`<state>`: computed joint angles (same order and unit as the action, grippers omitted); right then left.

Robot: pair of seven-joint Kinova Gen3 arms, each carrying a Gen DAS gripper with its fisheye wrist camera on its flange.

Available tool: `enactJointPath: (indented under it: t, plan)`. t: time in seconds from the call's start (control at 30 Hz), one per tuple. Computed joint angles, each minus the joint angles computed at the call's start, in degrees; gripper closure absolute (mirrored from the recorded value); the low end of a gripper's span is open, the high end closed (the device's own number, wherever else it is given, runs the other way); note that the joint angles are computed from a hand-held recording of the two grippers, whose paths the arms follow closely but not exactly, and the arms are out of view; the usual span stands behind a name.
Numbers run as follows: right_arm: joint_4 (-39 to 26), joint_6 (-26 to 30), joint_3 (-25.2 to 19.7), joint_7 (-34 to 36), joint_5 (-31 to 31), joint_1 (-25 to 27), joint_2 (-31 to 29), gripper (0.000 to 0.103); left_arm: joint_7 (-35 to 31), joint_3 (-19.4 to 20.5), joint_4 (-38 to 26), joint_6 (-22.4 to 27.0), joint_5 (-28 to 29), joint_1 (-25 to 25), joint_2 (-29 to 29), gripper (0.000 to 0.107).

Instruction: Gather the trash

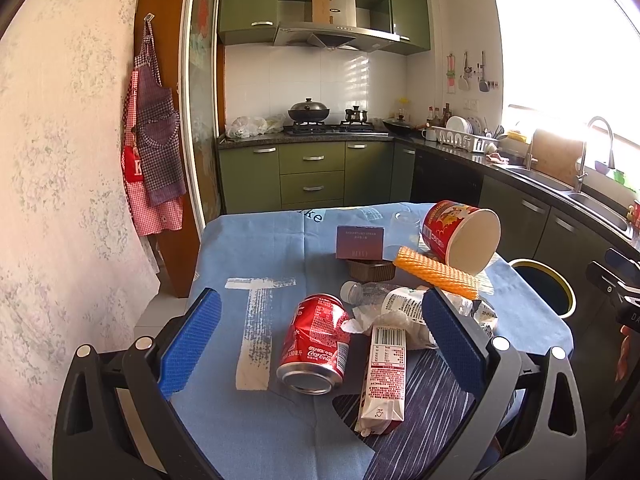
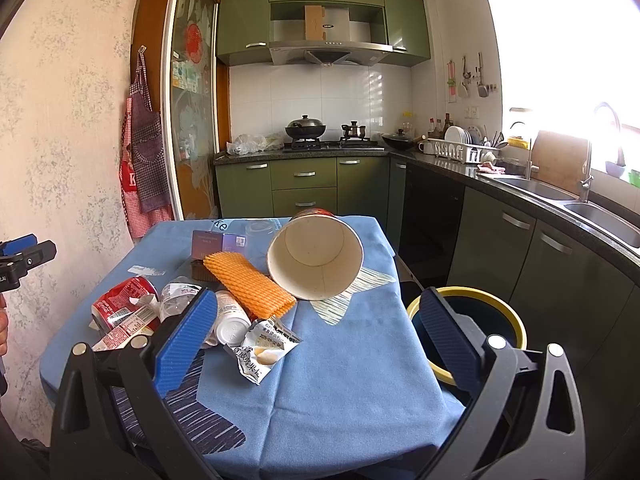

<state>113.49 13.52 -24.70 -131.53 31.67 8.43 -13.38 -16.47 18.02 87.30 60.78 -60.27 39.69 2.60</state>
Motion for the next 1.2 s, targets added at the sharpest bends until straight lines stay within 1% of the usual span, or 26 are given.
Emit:
enactJointPath:
  t: [0.43, 0.53, 0.6, 0.7, 0.77, 0.83, 0.9, 0.93, 0.97, 1.0, 1.07, 1.1, 1.13, 1.17, 1.2]
  plan:
    - [0.0, 0.0, -0.1, 0.1, -0.1, 0.1, 0.0, 0.007, -0.4, 0.0, 0.1, -0.1, 0.3, 0.0, 0.0, 0.008]
    - [0.1, -0.1, -0.7, -0.5, 0.2, 0.7, 0.1, 0.007, -0.6, -0.2, -0.4, 0.3, 0.7, -0.1, 0.3, 0.008]
    - [0.2, -0.3, -0.8, -0.7, 0.4, 0.9, 0.3, 0.007, -0.9, -0.8, -0.9, -0.3, 2.8, -0.7, 0.3, 0.008]
    - [0.3, -0.9, -1.1, -1.1, 1.2, 1.2, 0.9, 0.007, -2.2, -1.9, -1.3, -2.5, 7.2, -2.7, -0.1, 0.008]
    - [-0.2, -1.1, 0.2, 0.0, 1.0, 0.3, 1.7, 0.007, -4.4, -2.5, -1.4, -4.7, 9.8, -4.2, -0.3, 0.008]
    - [-1.7, -0.1, 0.7, 0.5, 2.1, -0.3, 3.7, 0.007, -6.2, -2.9, -2.2, -5.6, 10.2, -5.2, 0.3, 0.008]
    - [-3.6, 1.4, 0.6, -0.3, 4.7, -0.6, 5.6, 0.007, -7.6, -3.6, -3.2, -6.4, 10.3, -6.0, 1.1, 0.008]
    - [-4.6, 1.8, 0.9, 0.5, 4.9, -0.9, 6.8, 0.007, -8.8, -4.2, -4.0, -7.4, 10.9, -6.7, 1.6, 0.008]
    - [-5.7, 1.9, 2.3, 2.3, 4.4, -2.3, 8.1, 0.007, -10.7, -5.0, -5.1, -8.6, 12.0, -7.6, 2.2, 0.008]
    - [-6.8, 2.2, 4.6, 4.6, 3.0, -4.5, 9.3, 0.007, -12.5, -5.7, -5.9, -9.9, 13.3, -8.4, 2.7, 0.008]
    - [-10.3, 3.5, 6.8, 9.3, 0.4, -6.3, 12.9, 0.007, -15.4, -6.9, -8.2, -11.6, 14.6, -9.4, 4.4, 0.008]
    - [-12.0, 3.9, 6.7, 11.6, -1.0, -5.9, 14.5, 0.007, -16.7, -7.7, -9.5, -12.1, 14.9, -9.7, 5.4, 0.008]
    - [-14.1, 5.1, 5.6, 14.0, -2.6, -4.8, 16.4, 0.007, -18.6, -8.7, -11.0, -13.2, 15.5, -10.1, 6.8, 0.008]
    - [-16.6, 6.6, 3.4, 16.3, -4.0, -2.6, 18.5, 0.007, -20.5, -9.4, -12.4, -14.2, 16.6, -10.7, 7.8, 0.008]
    - [-19.3, 7.5, 0.8, 18.6, -5.4, 0.0, 21.2, 0.008, -22.8, -9.2, -14.0, -15.7, 18.1, -12.3, 9.3, 0.008]
